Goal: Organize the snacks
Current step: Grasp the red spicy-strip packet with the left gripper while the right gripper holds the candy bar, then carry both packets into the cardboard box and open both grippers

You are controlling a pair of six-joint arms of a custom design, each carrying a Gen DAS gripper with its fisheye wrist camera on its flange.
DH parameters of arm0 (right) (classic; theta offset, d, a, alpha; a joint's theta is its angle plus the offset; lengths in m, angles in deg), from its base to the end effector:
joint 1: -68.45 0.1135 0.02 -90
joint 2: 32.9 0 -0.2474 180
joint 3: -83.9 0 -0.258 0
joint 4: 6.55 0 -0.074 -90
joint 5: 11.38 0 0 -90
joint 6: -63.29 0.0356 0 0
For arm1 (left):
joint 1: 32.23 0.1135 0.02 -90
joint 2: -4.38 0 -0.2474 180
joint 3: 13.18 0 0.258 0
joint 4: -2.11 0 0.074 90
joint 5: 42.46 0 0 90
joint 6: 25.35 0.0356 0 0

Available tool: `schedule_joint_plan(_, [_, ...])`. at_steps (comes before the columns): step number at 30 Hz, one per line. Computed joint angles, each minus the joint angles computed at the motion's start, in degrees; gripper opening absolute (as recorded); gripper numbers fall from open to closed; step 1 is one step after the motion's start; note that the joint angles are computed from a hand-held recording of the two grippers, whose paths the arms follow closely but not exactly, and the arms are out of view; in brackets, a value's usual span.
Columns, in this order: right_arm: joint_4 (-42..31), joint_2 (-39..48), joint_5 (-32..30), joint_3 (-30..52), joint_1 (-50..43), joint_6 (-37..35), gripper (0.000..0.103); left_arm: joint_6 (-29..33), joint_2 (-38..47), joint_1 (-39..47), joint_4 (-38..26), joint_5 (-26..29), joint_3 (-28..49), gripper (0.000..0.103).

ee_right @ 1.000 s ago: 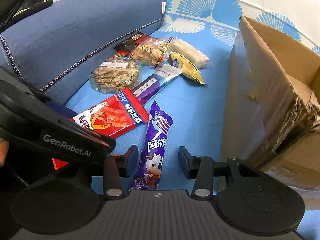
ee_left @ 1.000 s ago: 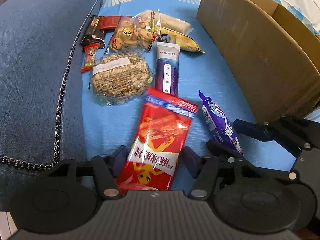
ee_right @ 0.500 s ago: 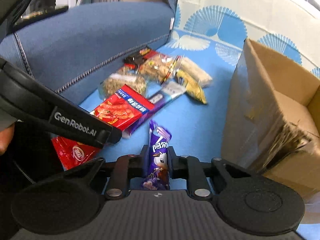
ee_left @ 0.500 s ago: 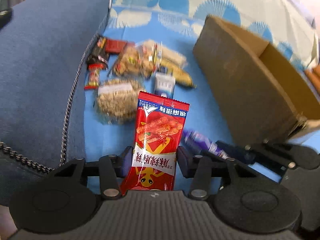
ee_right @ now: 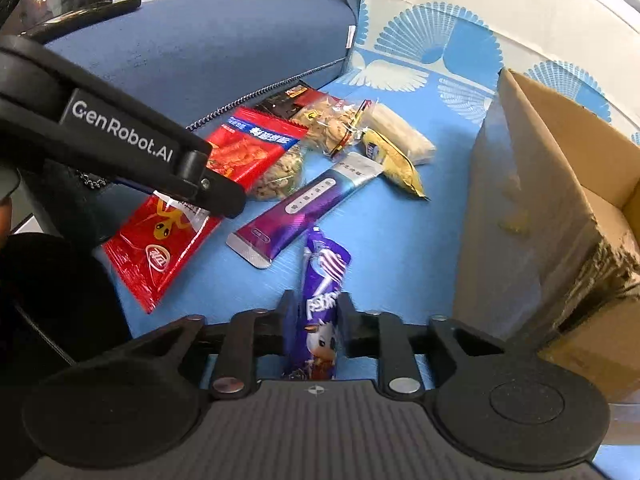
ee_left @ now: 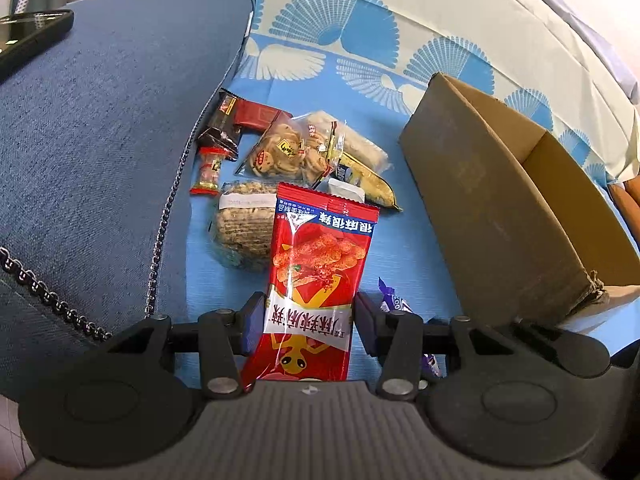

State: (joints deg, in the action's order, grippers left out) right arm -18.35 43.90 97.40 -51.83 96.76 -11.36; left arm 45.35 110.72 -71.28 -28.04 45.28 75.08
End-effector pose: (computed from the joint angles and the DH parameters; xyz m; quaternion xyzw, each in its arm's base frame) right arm 0.2326 0.1123 0.1404 -0.0397 0.9106 0.0028 0.4113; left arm 0.3176 -0.2559 0.1891 0.1533 0.9215 -0.1577 0.3202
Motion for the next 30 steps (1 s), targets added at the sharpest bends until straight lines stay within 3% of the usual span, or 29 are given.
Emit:
schedule_joint_plan(2, [1.2,-0.1,0.2,-0.2,0.0,0.4,0.055,-0.1,0.1,0.2,-0.1,0.3,0.0,0.052])
schedule_joint_plan(7, [2.1,3.5,-0.9,1.7,-1.5,0.9,0.056,-0.7,-0.1,0.5,-0.1,0.6,-0.1,0.052])
schedule_joint_plan(10, [2.6,5.8,-2.8,2.6,-2.8,1.2,0.04,-0.9,-0.3,0.5,0.1,0.2,-0.4,0.052])
schedule_joint_plan(11, [2.8,5.7,-2.7,2.6,-2.6,0.9,0.024,-1.1,-0.3,0.3,0.2,0.0,-0.5,0.052])
schedule_joint_plan(13, [2.6,5.3,-2.0,2.7,-2.0,-0.4,0.024,-1.2,-0.5,0.2,0.4,-0.4,-0.7,0.052])
schedule_joint_plan(22, [1.0,-6.6,0.5,0.0,-0.3,-1.6,0.024,-0.8,-4.9,-1.5,6.0,-3.9,-5.9,0.052])
schedule_joint_plan(30, [-0.1,-21.0,1.5,-2.9,-0.4,-8.8,0.024,-2.3,-11.1,-2.6,14.1,-8.2,-12.5,0.052])
